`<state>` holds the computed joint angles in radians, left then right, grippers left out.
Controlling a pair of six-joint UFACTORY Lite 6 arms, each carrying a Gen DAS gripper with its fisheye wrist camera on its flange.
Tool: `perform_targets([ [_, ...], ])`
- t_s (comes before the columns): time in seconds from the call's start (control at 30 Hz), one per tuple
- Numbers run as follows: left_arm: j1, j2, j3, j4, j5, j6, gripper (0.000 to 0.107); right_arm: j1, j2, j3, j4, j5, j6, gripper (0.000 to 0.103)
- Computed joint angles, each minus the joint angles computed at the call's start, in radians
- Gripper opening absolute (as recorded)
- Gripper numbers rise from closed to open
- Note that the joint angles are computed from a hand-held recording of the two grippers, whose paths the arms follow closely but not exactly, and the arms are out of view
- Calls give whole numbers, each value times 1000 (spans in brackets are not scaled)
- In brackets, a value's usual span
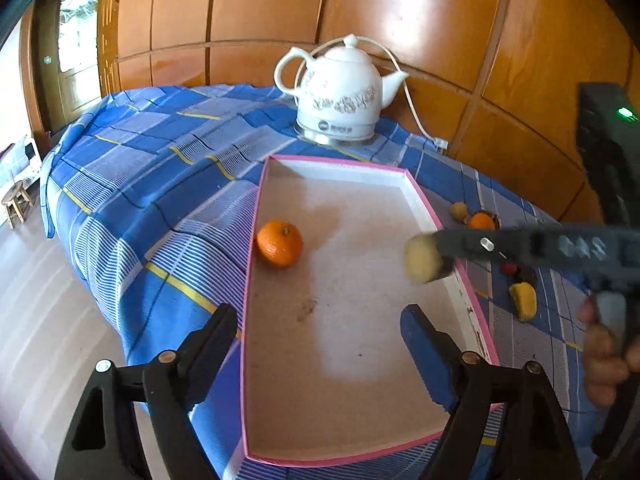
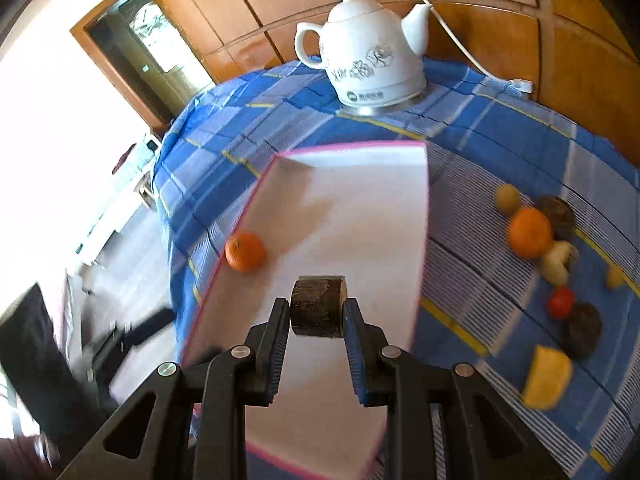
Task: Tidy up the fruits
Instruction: 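Carry the brown slice into the pink tray and open the right tool, then move the left tool over the yellow fruit chunk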
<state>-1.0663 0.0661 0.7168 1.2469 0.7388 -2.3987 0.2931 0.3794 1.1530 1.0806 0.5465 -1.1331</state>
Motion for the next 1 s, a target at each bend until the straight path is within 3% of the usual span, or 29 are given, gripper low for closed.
perform_targets([
  [0.13, 2, -29, -27, 35, -5, -22, 88, 25, -16, -7, 5, -45, 11, 34],
  [0.33, 0, -9, 0, 42, -37, -4, 93, -40, -125, -152, 4, -83, -77, 36],
  [0.63, -27, 57, 97, 2, -18, 94, 93, -230, -293, -326, -40, -101, -215, 40],
  [1.0, -43, 130, 193, -51, -13, 194, 93, -479, -329, -326, -94, -57, -295, 41],
])
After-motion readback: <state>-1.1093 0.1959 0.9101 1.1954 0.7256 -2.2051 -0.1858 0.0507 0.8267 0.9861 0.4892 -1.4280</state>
